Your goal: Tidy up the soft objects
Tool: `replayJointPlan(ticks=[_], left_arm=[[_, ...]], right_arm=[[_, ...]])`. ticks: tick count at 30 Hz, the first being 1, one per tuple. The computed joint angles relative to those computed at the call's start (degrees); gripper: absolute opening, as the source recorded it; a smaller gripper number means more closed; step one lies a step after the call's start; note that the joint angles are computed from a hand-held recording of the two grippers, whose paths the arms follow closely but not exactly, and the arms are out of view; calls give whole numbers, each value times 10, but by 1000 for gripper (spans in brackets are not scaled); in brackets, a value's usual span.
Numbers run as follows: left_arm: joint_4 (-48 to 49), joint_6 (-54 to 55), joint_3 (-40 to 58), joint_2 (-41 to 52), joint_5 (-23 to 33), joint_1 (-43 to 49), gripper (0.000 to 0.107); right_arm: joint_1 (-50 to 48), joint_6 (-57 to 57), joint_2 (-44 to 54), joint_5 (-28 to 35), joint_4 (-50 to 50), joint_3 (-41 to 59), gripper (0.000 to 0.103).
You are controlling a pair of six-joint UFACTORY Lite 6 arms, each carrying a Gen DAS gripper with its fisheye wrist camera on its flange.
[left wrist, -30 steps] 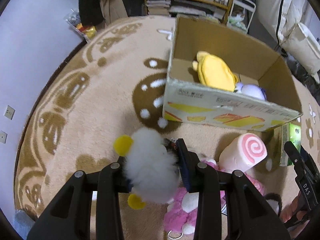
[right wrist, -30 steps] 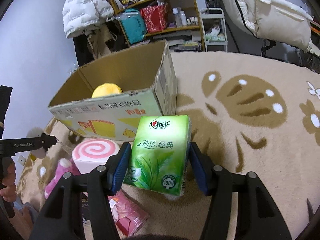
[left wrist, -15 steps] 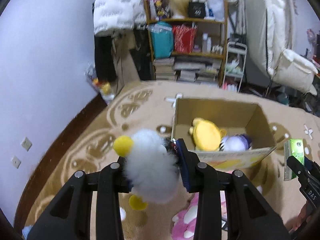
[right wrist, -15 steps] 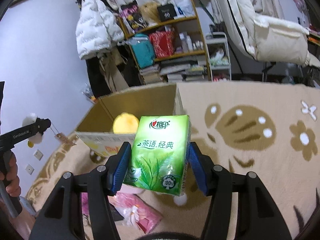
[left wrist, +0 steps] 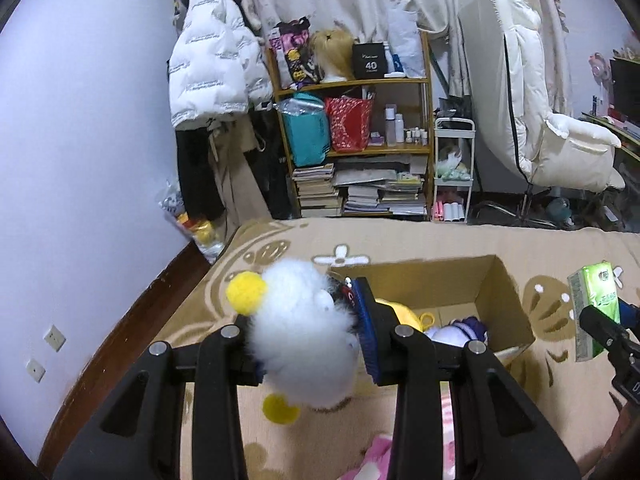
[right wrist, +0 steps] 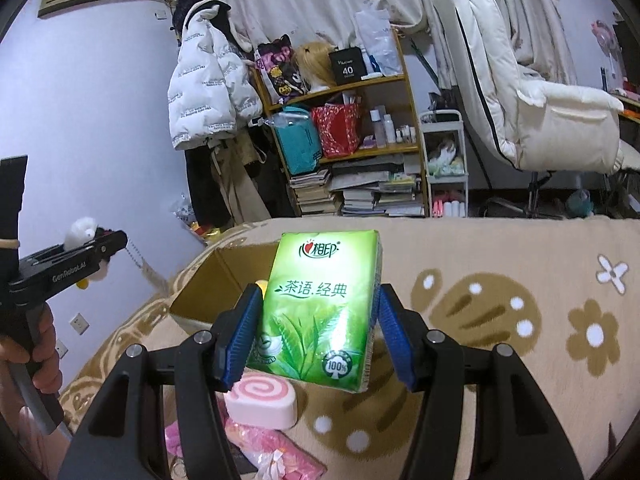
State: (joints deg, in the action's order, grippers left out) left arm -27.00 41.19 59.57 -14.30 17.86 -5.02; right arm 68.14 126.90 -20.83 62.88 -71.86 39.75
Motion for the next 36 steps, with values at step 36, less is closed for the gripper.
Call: replayJointPlan(ticks=[36], left_arm=[[-157, 117, 194, 253, 30, -39, 35]], right_arm=[[-233, -6, 181, -249, -154, 111, 62]])
